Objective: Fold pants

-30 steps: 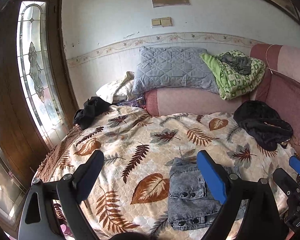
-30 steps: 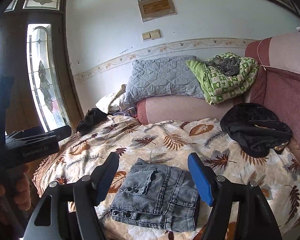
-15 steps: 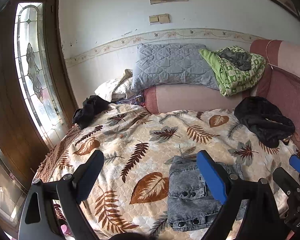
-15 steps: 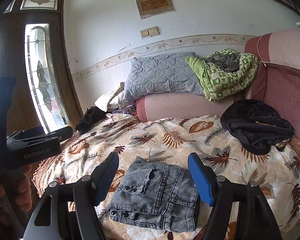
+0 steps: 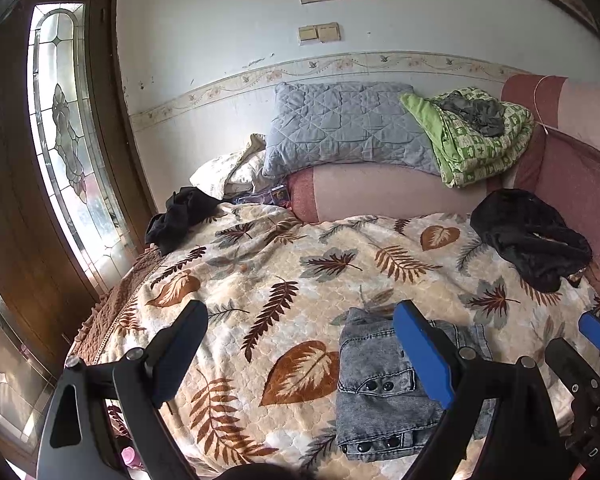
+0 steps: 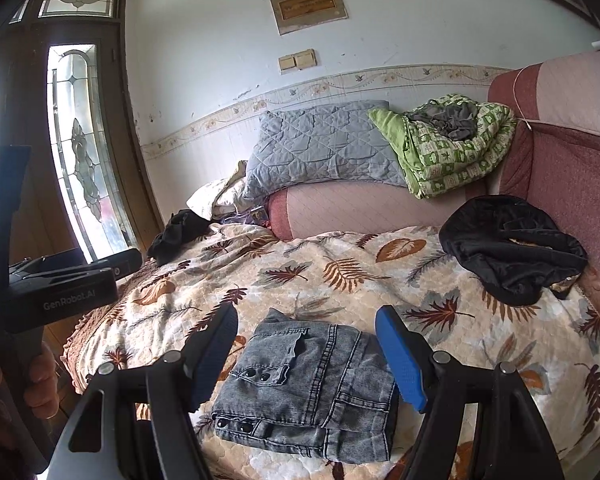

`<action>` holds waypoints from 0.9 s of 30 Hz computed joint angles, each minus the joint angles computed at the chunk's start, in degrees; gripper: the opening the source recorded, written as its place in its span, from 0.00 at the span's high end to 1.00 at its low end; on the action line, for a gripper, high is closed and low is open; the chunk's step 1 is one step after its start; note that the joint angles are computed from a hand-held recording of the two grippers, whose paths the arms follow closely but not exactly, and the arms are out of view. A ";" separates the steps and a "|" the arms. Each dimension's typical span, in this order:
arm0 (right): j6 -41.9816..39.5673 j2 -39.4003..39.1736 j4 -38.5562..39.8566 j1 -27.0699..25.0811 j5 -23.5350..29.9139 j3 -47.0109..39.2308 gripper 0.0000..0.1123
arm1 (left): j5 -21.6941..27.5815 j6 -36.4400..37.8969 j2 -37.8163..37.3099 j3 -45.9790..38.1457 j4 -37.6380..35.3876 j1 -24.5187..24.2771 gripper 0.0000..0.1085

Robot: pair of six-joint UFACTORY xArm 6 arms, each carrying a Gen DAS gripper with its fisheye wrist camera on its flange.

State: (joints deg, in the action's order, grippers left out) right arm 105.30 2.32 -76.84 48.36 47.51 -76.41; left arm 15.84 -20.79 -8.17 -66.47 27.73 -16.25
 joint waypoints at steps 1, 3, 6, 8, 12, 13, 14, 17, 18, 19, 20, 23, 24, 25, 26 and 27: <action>0.20 -0.04 -0.15 -0.02 -0.06 0.13 0.33 | -0.04 -0.07 0.03 -0.03 0.05 0.01 0.13; 0.30 -0.01 -0.30 -0.10 -0.15 0.14 0.34 | -0.08 -0.51 0.11 -0.12 0.29 0.01 0.13; 0.60 -0.03 -1.00 0.00 0.42 0.38 0.33 | -0.25 0.33 0.17 -0.13 -0.52 -0.11 0.13; 1.06 -0.13 -1.80 0.21 1.01 0.57 0.33 | -0.31 -0.59 0.18 -0.17 0.45 -0.10 0.13; 1.54 -0.18 -3.21 0.80 2.45 0.55 0.33 | -0.69 -1.57 0.15 -0.14 1.69 -0.19 0.13; 1.56 -0.18 -3.50 0.90 2.69 0.51 0.33 | -0.84 -1.75 0.11 -0.09 1.89 -0.22 0.13; 1.50 -0.14 -3.68 0.96 2.89 0.41 0.33 | -1.00 -1.88 0.08 -0.05 2.03 -0.25 0.13; 1.33 -0.01 -3.78 0.95 2.86 0.32 0.33 | -1.46 -1.84 0.03 0.05 2.01 -0.40 0.13; 1.42 0.00 -3.90 0.90 2.78 0.38 0.33 | -1.58 -1.56 0.00 0.10 1.72 -0.45 0.13; 1.35 0.09 -3.83 0.94 2.85 0.30 0.33 | -1.64 -1.27 0.07 0.05 1.42 -0.51 0.13; 1.29 0.09 -3.71 0.98 2.90 0.28 0.33 | -1.59 -1.21 0.12 -0.01 1.34 -0.56 0.13; 1.30 0.09 -3.56 0.87 2.80 0.36 0.33 | -1.54 -1.96 0.22 -0.11 2.03 -0.56 0.13; 1.33 0.05 -3.55 0.80 2.76 0.42 0.33 | -1.55 -1.74 0.19 -0.06 1.77 -0.56 0.13; 1.41 -0.01 -3.58 0.77 2.73 0.51 0.33 | -1.57 -1.50 0.18 -0.03 1.51 -0.57 0.13; 1.39 0.00 -3.54 0.69 2.64 0.51 0.33 | -1.52 -1.25 0.19 -0.05 1.27 -0.60 0.13; 1.34 0.00 -3.46 0.63 2.58 0.55 0.33 | -1.42 -1.09 0.30 -0.11 1.06 -0.63 0.13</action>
State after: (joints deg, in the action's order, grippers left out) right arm 106.64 2.32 -80.30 48.98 50.09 -75.87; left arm 14.43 -21.88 -7.87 -66.58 28.79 -16.88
